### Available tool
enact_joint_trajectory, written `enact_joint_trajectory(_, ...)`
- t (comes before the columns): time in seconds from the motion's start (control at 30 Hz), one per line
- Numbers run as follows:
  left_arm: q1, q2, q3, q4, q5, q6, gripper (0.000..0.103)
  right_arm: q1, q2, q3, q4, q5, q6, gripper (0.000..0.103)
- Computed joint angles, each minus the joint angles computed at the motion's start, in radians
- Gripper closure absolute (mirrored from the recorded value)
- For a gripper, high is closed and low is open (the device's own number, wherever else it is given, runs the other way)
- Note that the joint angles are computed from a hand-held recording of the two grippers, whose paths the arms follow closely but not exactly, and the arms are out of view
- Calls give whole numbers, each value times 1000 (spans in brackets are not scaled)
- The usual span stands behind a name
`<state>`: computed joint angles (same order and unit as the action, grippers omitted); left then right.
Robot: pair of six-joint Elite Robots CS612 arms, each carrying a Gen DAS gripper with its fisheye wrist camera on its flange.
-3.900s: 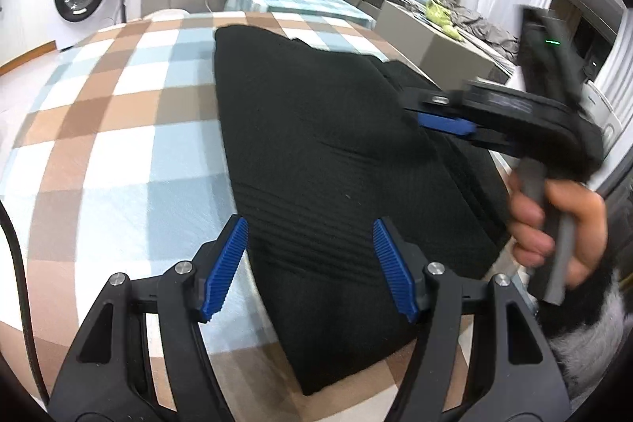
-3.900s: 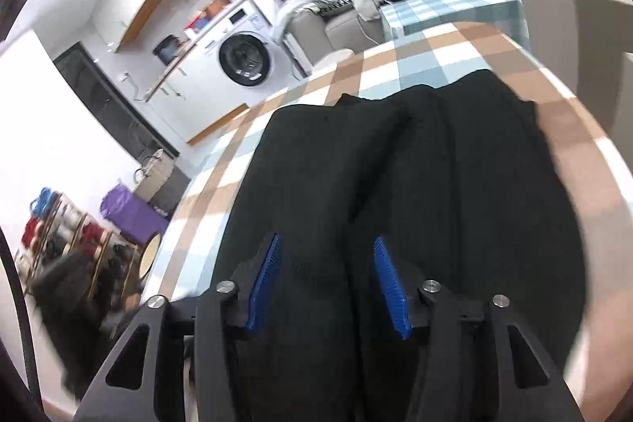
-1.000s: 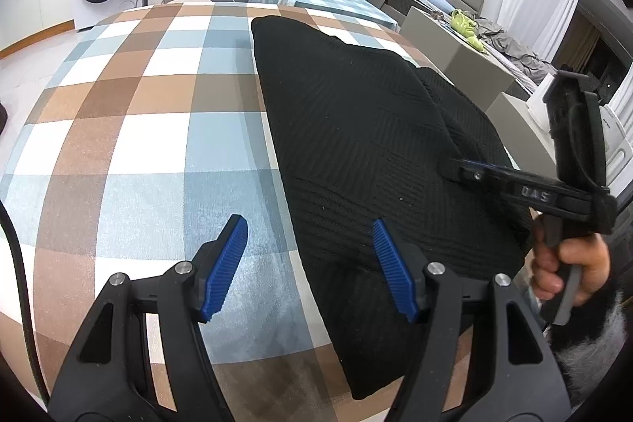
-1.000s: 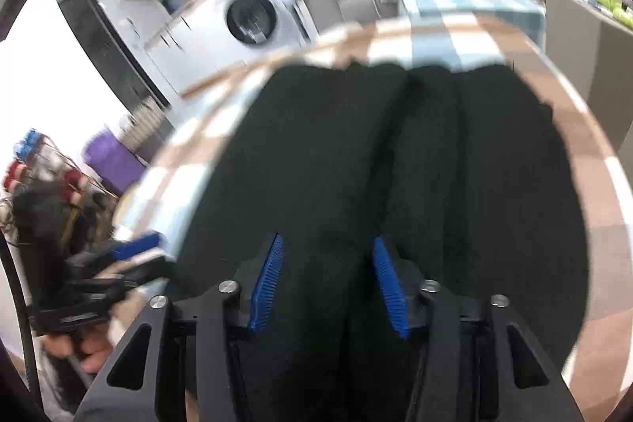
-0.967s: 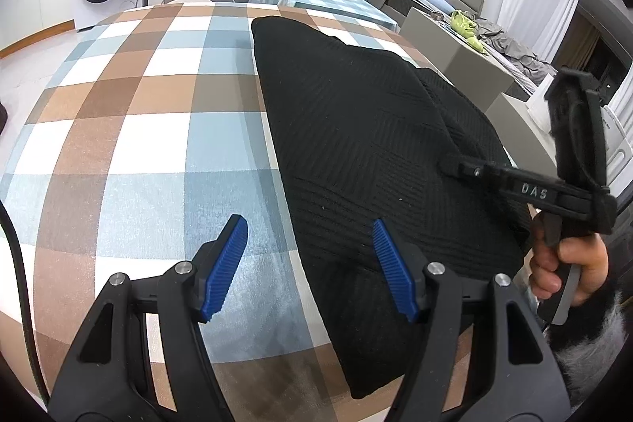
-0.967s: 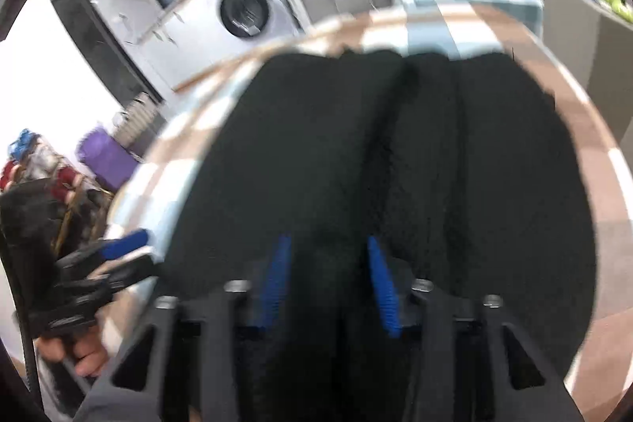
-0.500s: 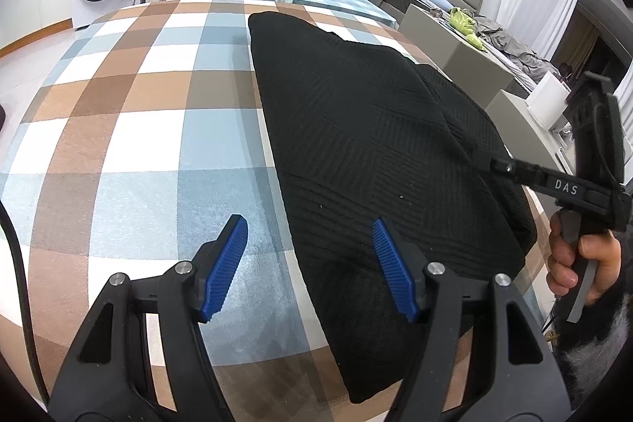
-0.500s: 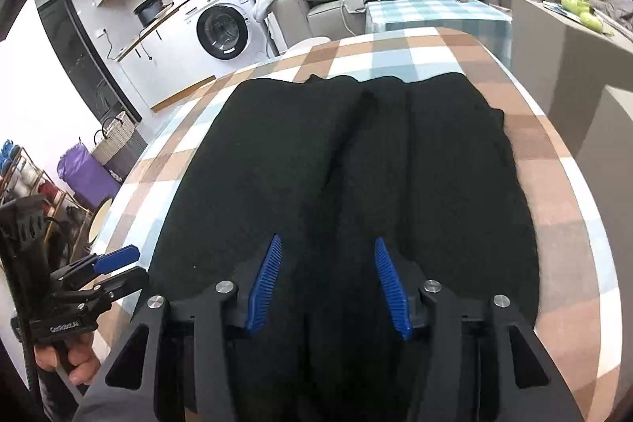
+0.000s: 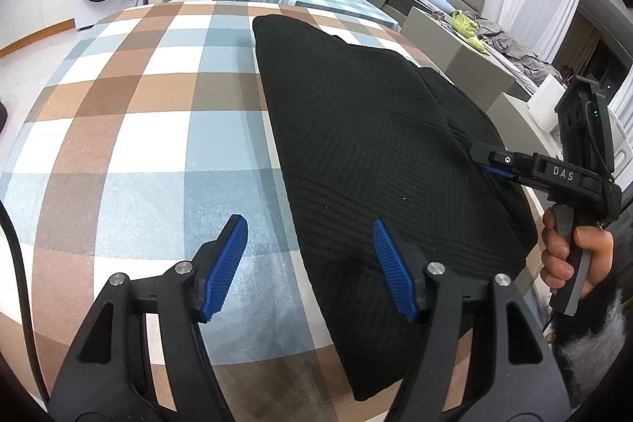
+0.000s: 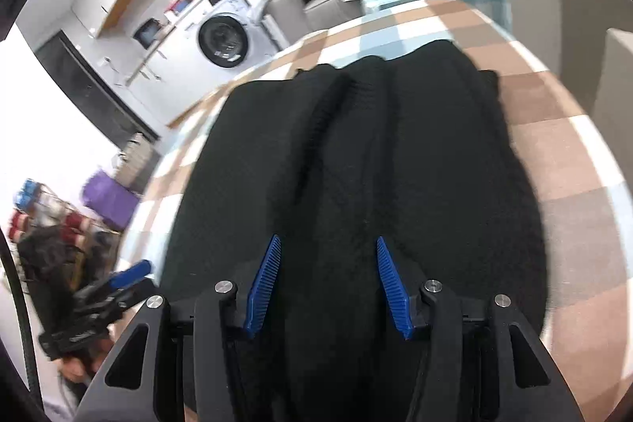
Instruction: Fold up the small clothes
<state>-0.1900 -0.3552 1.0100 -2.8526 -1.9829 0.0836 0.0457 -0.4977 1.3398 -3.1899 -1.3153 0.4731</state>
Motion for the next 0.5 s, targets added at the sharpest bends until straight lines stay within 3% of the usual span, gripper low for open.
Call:
enact_joint_trajectory(0.1, 1, -2, 3, -3, -1, -4, 40, 8, 2, -15, -3, 9, -47, 52)
enact_joint_trajectory(0.2, 1, -5, 10, -7, 0, -6, 40, 22, -4, -26, 57, -66, -93, 52)
enact_joint_trajectory(0.33, 2, -2, 5, 1, 1, -4, 40, 25, -14, -10, 86, -156, -59, 51)
enact_joint_trajectory(0.4, 2, -1, 2, 6, -3, -4, 40, 20, -13, -4, 75, -157, -41, 52)
enact_joint_trajectory(0.43, 1, -1, 3, 2, -4, -2, 40, 21, -13, -3, 81, -170, -43, 59)
enact_joint_trajectory(0.47, 1, -2, 5, -1, -3, 0, 40, 29, -14, -7, 100, -210, -71, 74)
enact_joint_trajectory(0.5, 1, -3, 5, -2, -3, 1, 40, 35, -14, -10, 112, -238, -93, 79)
